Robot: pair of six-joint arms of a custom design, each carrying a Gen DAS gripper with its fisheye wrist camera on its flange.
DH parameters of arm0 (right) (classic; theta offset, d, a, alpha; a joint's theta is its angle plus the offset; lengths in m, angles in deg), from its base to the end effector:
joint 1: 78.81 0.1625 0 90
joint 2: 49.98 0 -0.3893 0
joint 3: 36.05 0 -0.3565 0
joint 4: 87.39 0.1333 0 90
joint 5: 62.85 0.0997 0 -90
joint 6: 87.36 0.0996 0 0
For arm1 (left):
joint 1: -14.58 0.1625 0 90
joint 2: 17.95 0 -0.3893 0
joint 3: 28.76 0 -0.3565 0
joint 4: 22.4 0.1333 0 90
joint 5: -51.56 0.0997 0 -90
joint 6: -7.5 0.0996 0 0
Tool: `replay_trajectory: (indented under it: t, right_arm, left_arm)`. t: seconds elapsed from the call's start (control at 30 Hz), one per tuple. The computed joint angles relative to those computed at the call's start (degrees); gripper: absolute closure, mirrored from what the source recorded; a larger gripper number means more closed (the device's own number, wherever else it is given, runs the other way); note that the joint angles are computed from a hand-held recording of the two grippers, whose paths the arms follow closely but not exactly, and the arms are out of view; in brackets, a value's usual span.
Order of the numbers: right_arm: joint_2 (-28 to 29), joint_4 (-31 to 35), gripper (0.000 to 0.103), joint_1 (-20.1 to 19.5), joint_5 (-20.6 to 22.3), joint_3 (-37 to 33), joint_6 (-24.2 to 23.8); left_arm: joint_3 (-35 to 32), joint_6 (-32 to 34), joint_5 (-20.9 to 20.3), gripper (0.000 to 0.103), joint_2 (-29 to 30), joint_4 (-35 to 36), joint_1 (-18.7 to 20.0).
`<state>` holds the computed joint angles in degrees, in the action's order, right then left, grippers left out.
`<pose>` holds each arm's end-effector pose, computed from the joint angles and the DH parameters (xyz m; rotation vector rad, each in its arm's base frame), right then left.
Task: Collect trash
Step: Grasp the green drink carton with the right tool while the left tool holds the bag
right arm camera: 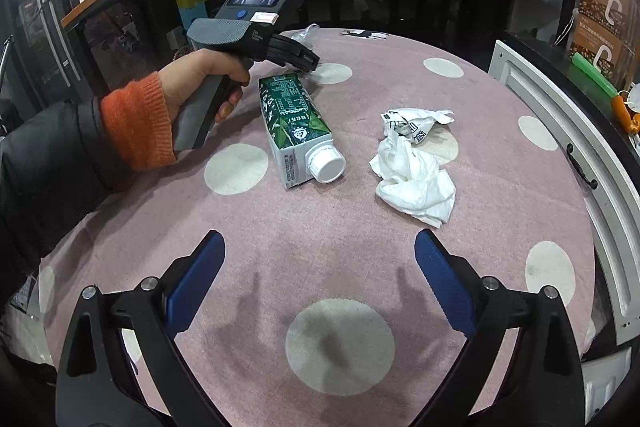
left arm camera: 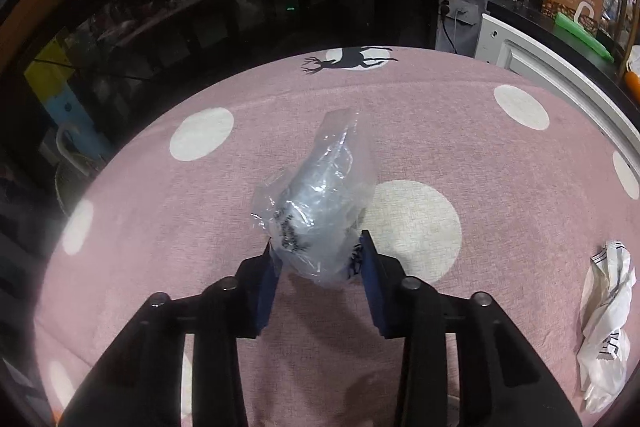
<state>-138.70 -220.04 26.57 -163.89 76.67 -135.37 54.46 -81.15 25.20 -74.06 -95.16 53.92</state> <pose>0.2322 -0.4133 0.3460 1.4556 -2.4431 0.3709 -0.3035 -0.5365 0.2219 -0.1665 1.9816 -0.8484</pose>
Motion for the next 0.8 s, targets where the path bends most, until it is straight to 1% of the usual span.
replay_trajectory:
  t: [0.07, 0.17, 0.2, 0.27, 0.33, 0.4, 0.57, 0.6, 0.73, 0.8]
  right_arm:
    - [-0.22, -0.11, 0.009, -0.15, 0.19, 0.09, 0.21]
    - [-0.77, 0.07, 0.009, -0.49, 0.97, 0.2, 0.82]
    - [-0.8, 0.06, 0.009, -0.57, 1.13, 0.21, 0.85]
    - [-0.55, -0.2, 0.009, -0.49, 0.95, 0.25, 0.92]
    - [-0.14, -0.24, 0.009, -0.38, 0.81, 0.15, 0.89]
    - [0.44, 0.29, 0.009, -0.14, 0.73, -0.29, 0.99]
    - [2.5, 0.93, 0.009, 0.74, 1.2, -1.88, 1.42]
    - [3.09, 0.81, 0.009, 1.02, 1.04, -2.15, 1.45]
    - [6.57, 1.17, 0.009, 2.2, 0.0, -4.19, 1.99]
    - [8.56, 0.34, 0.009, 2.78, -0.89, -5.11, 2.68]
  left_arm:
    - [0.82, -3.15, 0.7, 0.068, -0.79, 1.23, -0.8]
    - [3.76, -6.62, 0.8, 0.068, -3.16, -1.21, -2.79]
    - [4.02, -8.55, 1.14, 0.068, -3.4, -0.42, -3.55]
    - [3.4, -12.89, 1.85, 0.069, -3.1, 4.12, -5.35]
    - [3.32, -18.73, 2.81, 0.068, -3.07, 9.63, -7.96]
    - [4.79, -23.16, 3.05, 0.069, -3.83, 12.2, -11.05]
    - [9.09, -28.29, 1.99, 0.069, -5.27, 13.37, -17.59]
    - [9.96, -29.46, 1.54, 0.069, -5.36, 14.13, -19.48]
    - [12.8, -31.97, 0.33, 0.068, -5.8, 14.66, -24.02]
    - [13.7, -35.7, -0.91, 0.068, -5.57, 17.36, -26.56]
